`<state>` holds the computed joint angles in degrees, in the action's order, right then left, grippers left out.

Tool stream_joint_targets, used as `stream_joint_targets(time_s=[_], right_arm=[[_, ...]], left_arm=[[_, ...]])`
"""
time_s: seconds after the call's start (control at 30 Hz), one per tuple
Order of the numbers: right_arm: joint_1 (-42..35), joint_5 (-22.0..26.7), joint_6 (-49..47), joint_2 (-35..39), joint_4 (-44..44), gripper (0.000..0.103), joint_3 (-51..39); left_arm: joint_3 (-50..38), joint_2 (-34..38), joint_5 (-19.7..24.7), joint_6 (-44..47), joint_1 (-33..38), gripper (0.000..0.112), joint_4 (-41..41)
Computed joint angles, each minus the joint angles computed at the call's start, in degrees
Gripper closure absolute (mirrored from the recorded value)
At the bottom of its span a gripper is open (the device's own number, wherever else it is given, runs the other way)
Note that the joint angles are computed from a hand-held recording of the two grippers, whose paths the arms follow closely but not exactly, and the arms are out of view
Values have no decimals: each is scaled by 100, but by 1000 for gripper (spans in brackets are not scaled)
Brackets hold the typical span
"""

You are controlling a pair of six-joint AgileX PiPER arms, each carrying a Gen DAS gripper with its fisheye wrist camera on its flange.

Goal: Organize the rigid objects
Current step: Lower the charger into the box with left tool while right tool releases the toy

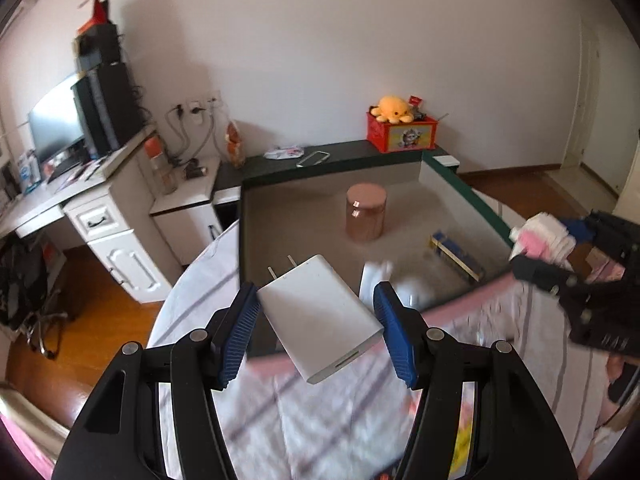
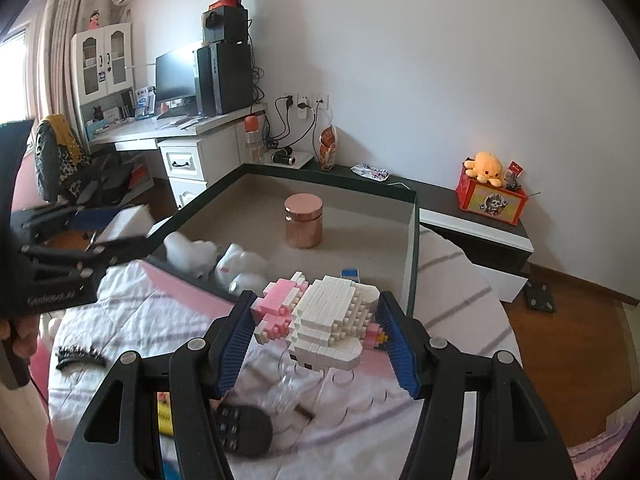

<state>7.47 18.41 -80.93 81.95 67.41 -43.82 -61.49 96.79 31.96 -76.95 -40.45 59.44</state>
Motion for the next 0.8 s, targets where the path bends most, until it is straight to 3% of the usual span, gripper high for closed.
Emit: stream_joint_targets(time_s=[0.17, 0.37, 0.57, 0.6, 0.63, 0.7, 0.8], right_arm=[[296, -119, 1042, 829, -985, 41, -719], [575, -176, 2139, 1573, -2007, 41, -1367], [538, -116, 1771, 1734, -1561, 40, -1374], [515, -126, 1631, 1721, -1383, 39, -1347], [478, -175, 1331, 1642, -1039, 31, -1230], [451, -270, 835, 1458, -530, 23, -1027], [326, -103, 765, 1124, -396, 23, -810]], left_arm=[[-1120, 847, -84, 1600, 507, 52, -1202], [-1830, 1552, 101, 2396, 742, 52, -1862], [-1758, 1603, 133, 1991, 763, 49, -1549], [-1653, 1530, 100, 1793, 751, 41, -1379], [-1567, 1462, 106, 1634, 726, 30, -1236], [-1271, 1231, 168, 1053, 613, 24, -709], [-834, 830, 218, 542, 460, 18, -312]])
